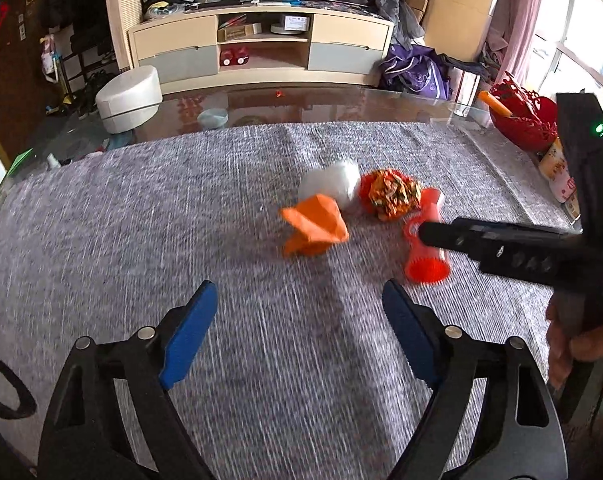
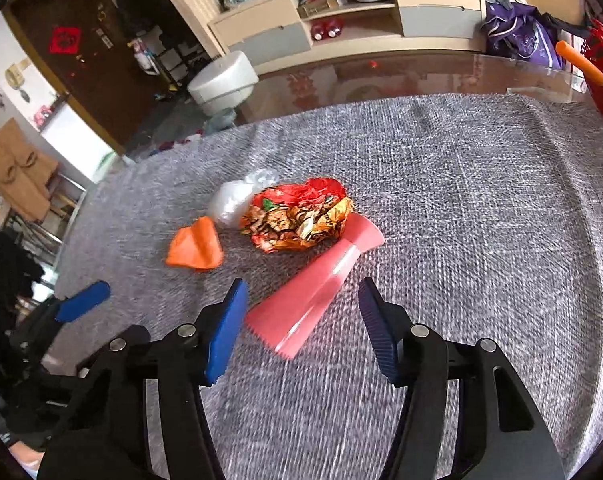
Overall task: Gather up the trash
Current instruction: 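Grasp the orange balloon with the left tool while the right grasps the pink cone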
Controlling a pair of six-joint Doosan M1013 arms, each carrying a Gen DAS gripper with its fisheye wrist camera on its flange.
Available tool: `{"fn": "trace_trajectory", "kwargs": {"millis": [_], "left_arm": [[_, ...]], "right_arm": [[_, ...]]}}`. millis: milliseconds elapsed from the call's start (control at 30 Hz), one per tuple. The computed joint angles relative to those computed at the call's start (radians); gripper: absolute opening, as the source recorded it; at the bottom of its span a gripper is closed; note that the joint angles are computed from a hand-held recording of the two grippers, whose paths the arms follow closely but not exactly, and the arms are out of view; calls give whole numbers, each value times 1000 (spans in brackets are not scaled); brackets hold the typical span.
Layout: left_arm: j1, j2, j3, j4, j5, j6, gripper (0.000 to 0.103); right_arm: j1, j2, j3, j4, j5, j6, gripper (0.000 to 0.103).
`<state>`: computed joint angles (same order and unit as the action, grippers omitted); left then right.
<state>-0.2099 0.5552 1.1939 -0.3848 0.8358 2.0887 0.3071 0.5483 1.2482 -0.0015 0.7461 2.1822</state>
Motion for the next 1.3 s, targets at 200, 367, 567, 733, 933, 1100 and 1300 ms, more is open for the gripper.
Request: {"fn": "trace_trajectory", "kwargs": {"millis": [200,367,567,733,933,1100,1300], "left_arm": [[-7,43,-57,-6,21,-1,77],[-17,78,-100,1,45,-8,75],[-24,114,-137,20,80,-14,62],[-21,125,-147,1,86,6,40],[-20,106,-118,-26,91,42,35],[-13,44,-26,-48,59,81,34],[7,-38,91,-122,35,136,34]], "right_arm": [[-1,17,-14,8,10,-14,49],[-11,3,9,37,-5,-55,43],[-25,-19,48,58,-32,-92,38],[-24,-21,51,50,-36,-108,36],[-15,-31,65,57,-32,-138,28],[-8,-61,108,73,-39,-142,27],[15,-130,191,31,-74,-80,27]]}}
